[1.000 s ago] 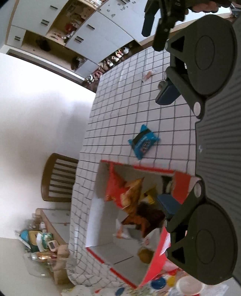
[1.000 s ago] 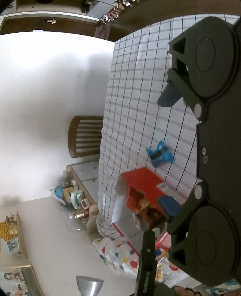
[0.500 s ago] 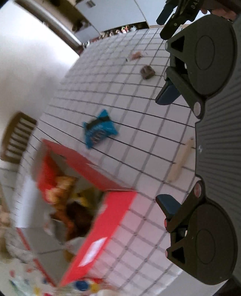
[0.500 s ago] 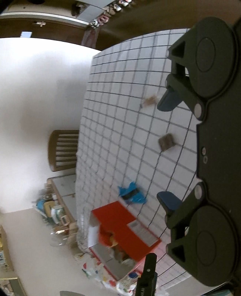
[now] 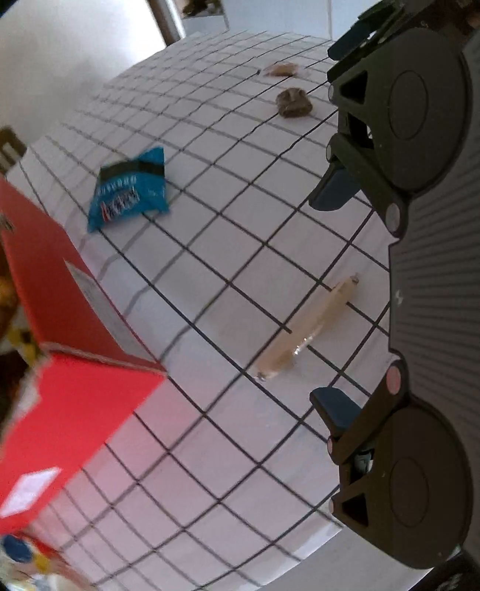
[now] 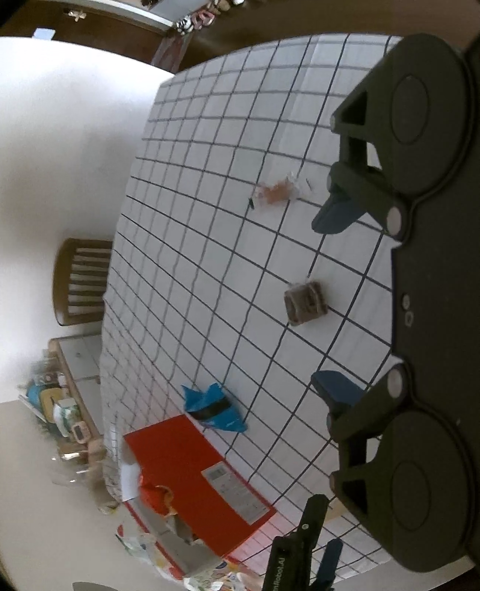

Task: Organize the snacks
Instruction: 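Move both tools back toward the small snacks on the table, then grasp the stick snack with left gripper while right grasps brown snack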

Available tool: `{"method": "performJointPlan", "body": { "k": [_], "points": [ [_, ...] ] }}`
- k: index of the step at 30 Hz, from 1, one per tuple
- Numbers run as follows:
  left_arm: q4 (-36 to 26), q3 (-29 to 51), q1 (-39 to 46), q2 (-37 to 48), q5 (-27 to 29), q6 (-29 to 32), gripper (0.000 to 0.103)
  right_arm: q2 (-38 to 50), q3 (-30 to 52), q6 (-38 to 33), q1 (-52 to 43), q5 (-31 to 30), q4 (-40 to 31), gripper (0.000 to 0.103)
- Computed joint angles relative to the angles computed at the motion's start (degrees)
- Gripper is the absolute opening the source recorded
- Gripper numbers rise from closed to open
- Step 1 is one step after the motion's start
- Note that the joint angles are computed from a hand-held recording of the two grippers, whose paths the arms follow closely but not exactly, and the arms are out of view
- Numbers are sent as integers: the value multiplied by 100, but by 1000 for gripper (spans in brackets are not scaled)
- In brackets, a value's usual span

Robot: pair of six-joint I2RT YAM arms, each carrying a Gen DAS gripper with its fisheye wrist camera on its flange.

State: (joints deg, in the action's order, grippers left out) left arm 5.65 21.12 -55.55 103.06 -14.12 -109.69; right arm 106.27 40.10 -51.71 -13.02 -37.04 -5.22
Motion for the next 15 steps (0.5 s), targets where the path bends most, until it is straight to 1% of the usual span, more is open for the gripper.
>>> {"method": "performJointPlan", "body": {
  "k": [1, 2, 5, 6, 7, 8, 9, 11, 12, 13, 15],
  "points": [
    [99, -24, 17, 65, 27, -67, 102, 88, 26, 35, 76, 65, 82, 77],
    [52, 0, -16, 79, -46, -138, 101, 171, 68, 34, 126, 100, 116, 76],
    [-153, 115, -44, 78, -153, -162, 91, 349, 144, 52, 272, 198, 246, 75],
    [-239, 163, -52, 73, -196, -181, 84, 395, 175, 52, 316, 223, 265, 74],
    [-375, 229, -71, 72, -219, -216, 74, 438, 207, 56, 365, 252, 285, 73],
    [-474, 279, -108, 66, -233, -255, 70, 468, 233, 64, 413, 281, 312, 71],
    [-511, 305, -136, 67, -247, -270, 62, 508, 258, 59, 456, 305, 346, 68],
    [-765, 470, -189, 113, -277, -297, 57, 576, 300, 42, 543, 371, 399, 65],
    [-789, 559, -132, 222, -280, -225, 51, 615, 319, 37, 586, 397, 430, 64],
    [-862, 610, -131, 249, -304, -201, 42, 659, 343, 23, 632, 431, 457, 63],
    [-924, 623, -93, 248, -303, -105, 32, 745, 389, 1, 724, 515, 518, 61]
  ]
}}
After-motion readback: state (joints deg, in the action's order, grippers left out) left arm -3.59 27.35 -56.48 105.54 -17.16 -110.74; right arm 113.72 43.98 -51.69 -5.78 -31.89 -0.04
